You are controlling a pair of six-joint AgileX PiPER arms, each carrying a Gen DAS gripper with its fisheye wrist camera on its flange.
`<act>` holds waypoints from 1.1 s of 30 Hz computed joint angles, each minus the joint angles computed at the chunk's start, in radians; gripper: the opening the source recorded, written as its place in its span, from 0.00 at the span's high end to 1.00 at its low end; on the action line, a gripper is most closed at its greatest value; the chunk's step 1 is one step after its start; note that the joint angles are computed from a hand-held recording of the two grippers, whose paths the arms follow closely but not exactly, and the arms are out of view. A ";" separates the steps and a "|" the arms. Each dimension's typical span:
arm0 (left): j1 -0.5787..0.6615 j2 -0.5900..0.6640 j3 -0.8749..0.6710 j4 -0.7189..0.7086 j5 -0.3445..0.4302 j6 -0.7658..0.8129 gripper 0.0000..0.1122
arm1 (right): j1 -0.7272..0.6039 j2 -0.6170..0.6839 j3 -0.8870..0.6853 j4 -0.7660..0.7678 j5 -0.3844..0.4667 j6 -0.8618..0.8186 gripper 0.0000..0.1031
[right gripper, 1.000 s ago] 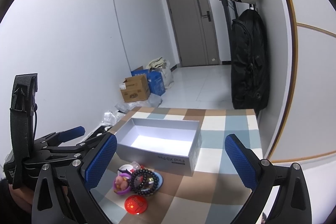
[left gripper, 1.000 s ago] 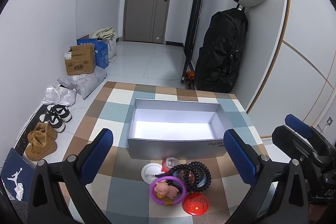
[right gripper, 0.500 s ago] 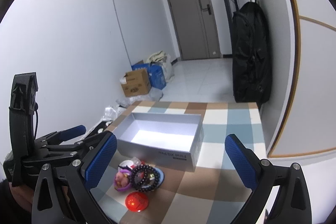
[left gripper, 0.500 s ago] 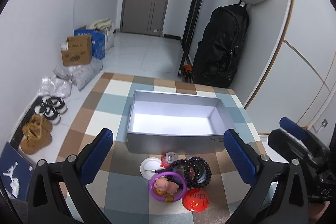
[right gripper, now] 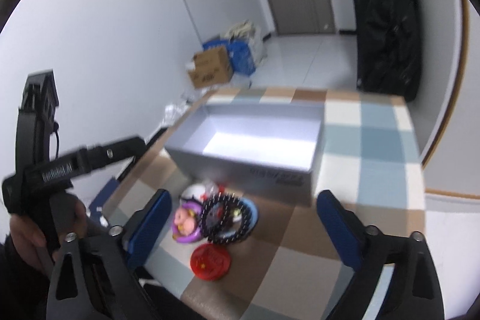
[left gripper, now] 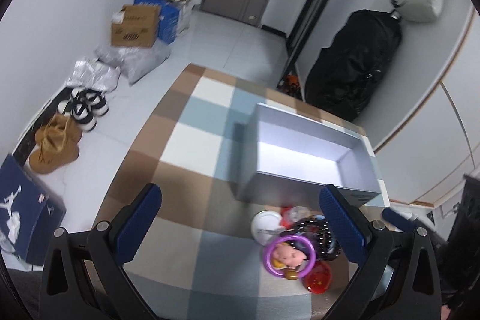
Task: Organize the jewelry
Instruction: 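Grasp the black bead bracelet with the right tool while the left tool grasps the purple ring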
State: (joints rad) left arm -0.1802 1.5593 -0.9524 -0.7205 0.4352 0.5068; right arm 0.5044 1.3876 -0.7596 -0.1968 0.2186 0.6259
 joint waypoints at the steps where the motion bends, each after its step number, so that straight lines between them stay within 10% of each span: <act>1: -0.001 0.006 -0.007 0.034 0.003 -0.036 0.09 | 0.000 0.030 -0.015 0.077 0.010 -0.079 0.13; 19: 0.041 0.014 -0.022 0.113 0.065 -0.052 0.09 | 0.012 0.201 -0.133 0.211 0.088 -0.264 0.51; 33: -0.001 0.008 0.011 0.081 0.158 0.046 0.10 | -0.054 0.161 -0.102 0.473 0.040 -0.480 0.55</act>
State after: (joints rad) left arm -0.1807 1.5675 -0.9413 -0.6392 0.5934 0.5530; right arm 0.4505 1.5482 -0.8613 0.2766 0.2590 0.1463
